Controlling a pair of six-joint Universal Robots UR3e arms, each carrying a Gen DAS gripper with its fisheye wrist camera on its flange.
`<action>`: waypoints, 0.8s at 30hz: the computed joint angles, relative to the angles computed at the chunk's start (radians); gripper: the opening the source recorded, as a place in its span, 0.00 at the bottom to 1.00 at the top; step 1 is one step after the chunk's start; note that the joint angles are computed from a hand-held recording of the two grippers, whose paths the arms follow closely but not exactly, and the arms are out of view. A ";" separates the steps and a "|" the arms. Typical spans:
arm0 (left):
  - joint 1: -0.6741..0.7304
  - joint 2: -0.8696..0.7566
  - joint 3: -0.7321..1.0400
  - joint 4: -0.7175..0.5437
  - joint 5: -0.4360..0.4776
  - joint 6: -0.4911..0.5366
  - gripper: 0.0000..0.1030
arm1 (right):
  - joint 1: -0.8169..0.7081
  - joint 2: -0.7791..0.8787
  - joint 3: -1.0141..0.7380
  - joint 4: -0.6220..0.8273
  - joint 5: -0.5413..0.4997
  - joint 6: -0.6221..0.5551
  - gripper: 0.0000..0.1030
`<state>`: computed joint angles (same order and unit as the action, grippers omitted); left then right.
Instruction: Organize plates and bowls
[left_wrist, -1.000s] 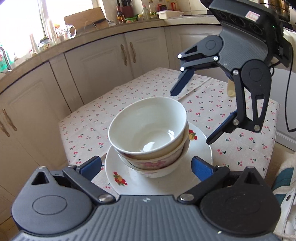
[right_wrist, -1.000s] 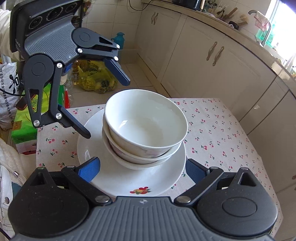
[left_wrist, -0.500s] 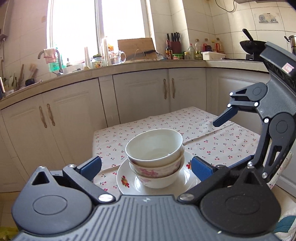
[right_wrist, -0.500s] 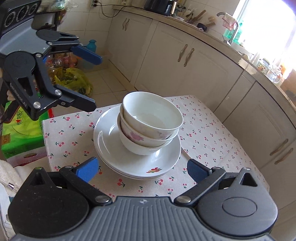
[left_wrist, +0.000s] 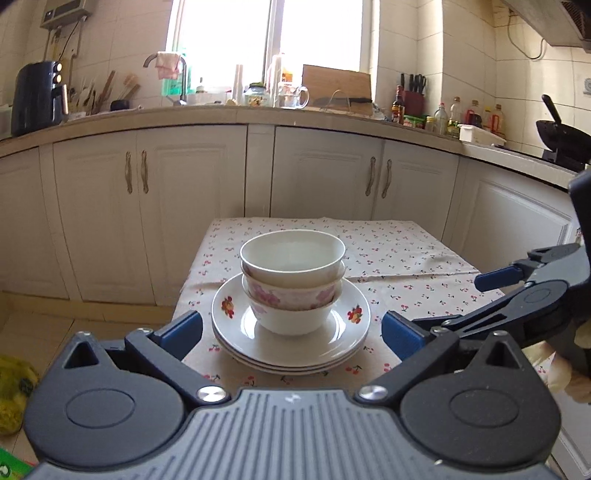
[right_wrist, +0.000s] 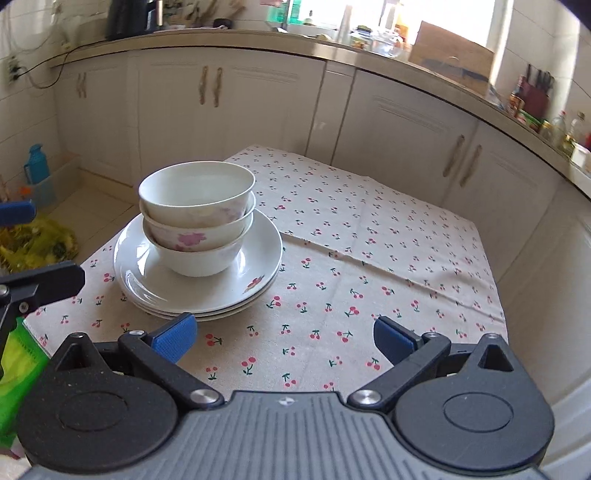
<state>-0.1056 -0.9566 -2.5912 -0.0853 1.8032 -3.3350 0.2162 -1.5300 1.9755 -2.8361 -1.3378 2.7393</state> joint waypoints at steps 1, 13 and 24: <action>-0.045 -0.025 0.032 -0.028 0.054 -0.025 0.99 | -0.001 -0.018 0.017 -0.005 -0.005 0.022 1.00; -0.314 -0.101 0.207 -0.237 0.354 -0.177 0.99 | 0.003 -0.188 0.128 -0.066 -0.023 0.125 1.00; -0.320 -0.092 0.206 -0.257 0.404 -0.238 0.99 | 0.009 -0.203 0.133 -0.058 -0.013 0.132 1.00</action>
